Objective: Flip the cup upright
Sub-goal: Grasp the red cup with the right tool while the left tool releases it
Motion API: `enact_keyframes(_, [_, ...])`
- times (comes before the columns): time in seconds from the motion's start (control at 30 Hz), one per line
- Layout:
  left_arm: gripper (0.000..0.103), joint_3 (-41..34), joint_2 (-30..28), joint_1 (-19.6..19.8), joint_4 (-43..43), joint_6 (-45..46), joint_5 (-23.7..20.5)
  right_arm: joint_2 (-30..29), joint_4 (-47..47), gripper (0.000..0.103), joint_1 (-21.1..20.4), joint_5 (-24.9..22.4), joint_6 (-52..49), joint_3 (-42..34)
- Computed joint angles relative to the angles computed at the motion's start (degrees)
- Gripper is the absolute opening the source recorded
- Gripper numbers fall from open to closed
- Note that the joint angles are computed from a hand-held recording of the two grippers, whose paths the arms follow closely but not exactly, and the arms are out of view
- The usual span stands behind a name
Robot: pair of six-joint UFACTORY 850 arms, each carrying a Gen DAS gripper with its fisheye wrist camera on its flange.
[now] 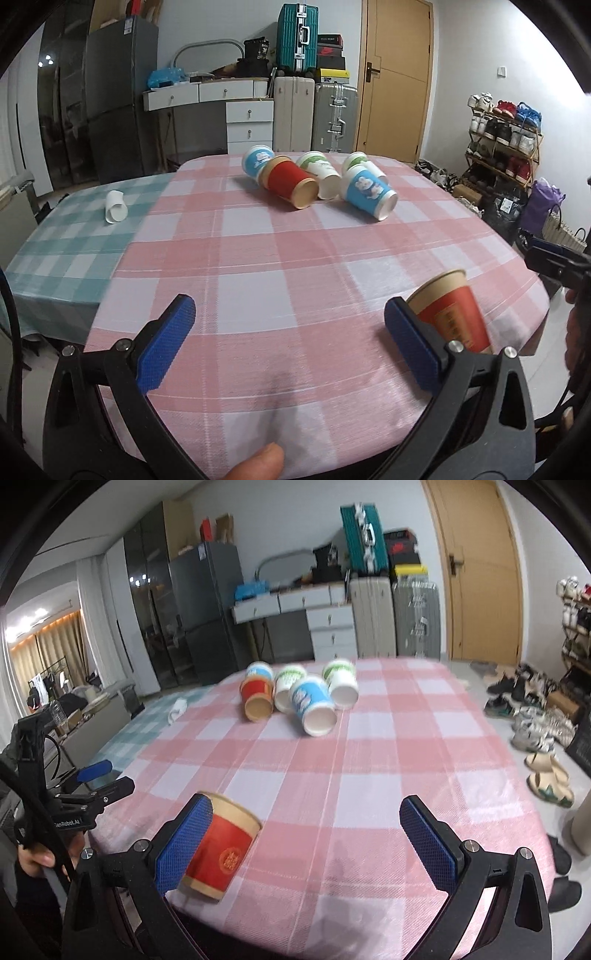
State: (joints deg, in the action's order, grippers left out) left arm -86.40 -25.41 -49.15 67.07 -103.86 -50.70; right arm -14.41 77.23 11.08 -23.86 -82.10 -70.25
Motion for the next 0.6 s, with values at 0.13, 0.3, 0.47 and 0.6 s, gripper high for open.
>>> enact_keyframes(0.13, [0.102,1.7,0.5,-0.3,0.6,-0.4,-0.4,-3.0,-12.5,0.103,0.5,-4.3,14.2,-3.8])
enact_keyframes(0.3, [0.102,2.2,-0.2,-0.5,0.5,0.2,-0.1,-6.4,-21.7,0.103,1.8,-9.3,25.1,-8.1])
enact_keyframes(0.47, [0.102,2.6,-0.4,-0.4,0.4,0.7,0.1,-9.2,-27.0,0.103,3.1,-13.4,31.5,-12.0])
enact_keyframes(0.6, [0.102,2.9,-0.2,-0.2,0.7,0.0,0.0,-13.6,-32.9,0.101,3.7,-20.8,39.7,-18.3])
